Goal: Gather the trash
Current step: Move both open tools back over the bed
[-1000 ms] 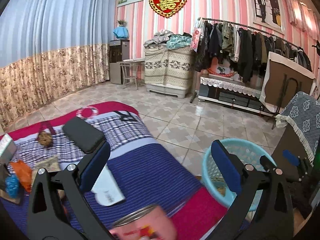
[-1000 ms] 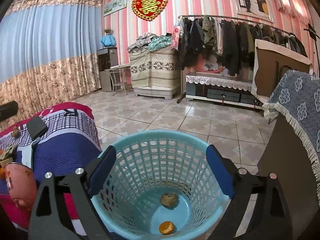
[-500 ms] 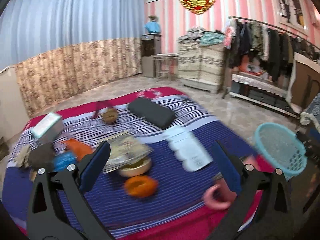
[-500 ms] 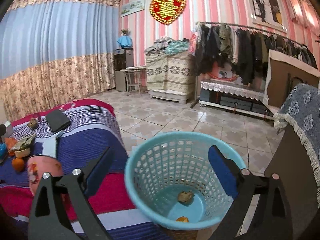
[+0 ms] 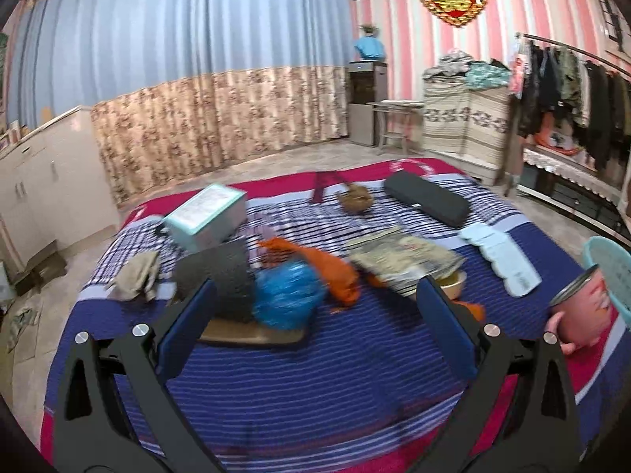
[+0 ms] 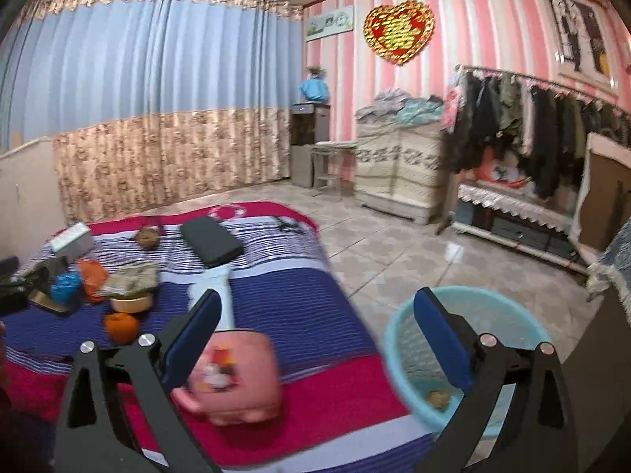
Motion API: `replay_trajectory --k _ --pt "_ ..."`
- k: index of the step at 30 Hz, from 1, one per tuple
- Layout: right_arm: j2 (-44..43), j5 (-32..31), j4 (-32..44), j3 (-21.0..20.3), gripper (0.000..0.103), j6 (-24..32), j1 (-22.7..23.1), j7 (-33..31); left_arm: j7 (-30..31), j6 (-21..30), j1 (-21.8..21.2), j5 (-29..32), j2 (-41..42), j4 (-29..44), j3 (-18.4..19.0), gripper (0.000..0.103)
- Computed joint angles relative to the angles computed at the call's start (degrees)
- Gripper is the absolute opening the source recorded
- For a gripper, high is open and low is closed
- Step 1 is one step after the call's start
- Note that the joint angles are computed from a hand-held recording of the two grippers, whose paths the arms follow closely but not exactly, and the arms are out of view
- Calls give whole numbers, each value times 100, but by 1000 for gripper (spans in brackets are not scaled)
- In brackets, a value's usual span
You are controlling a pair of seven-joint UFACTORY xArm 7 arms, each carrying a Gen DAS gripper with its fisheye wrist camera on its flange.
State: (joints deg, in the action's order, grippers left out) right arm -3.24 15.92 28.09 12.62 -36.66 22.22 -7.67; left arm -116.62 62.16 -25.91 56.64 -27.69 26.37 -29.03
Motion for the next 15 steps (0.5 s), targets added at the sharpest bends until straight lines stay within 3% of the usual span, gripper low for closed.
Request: replay_trajectory --k 10,15 --pt "620 -10 579 213 96 284 594 -170 -602 -55 -97 -443 -393 -797 -15 97" --pt "1279 454 1228 111 96 618 1179 -924 -499 -39 -95 -599 -663 -935 -36 97"
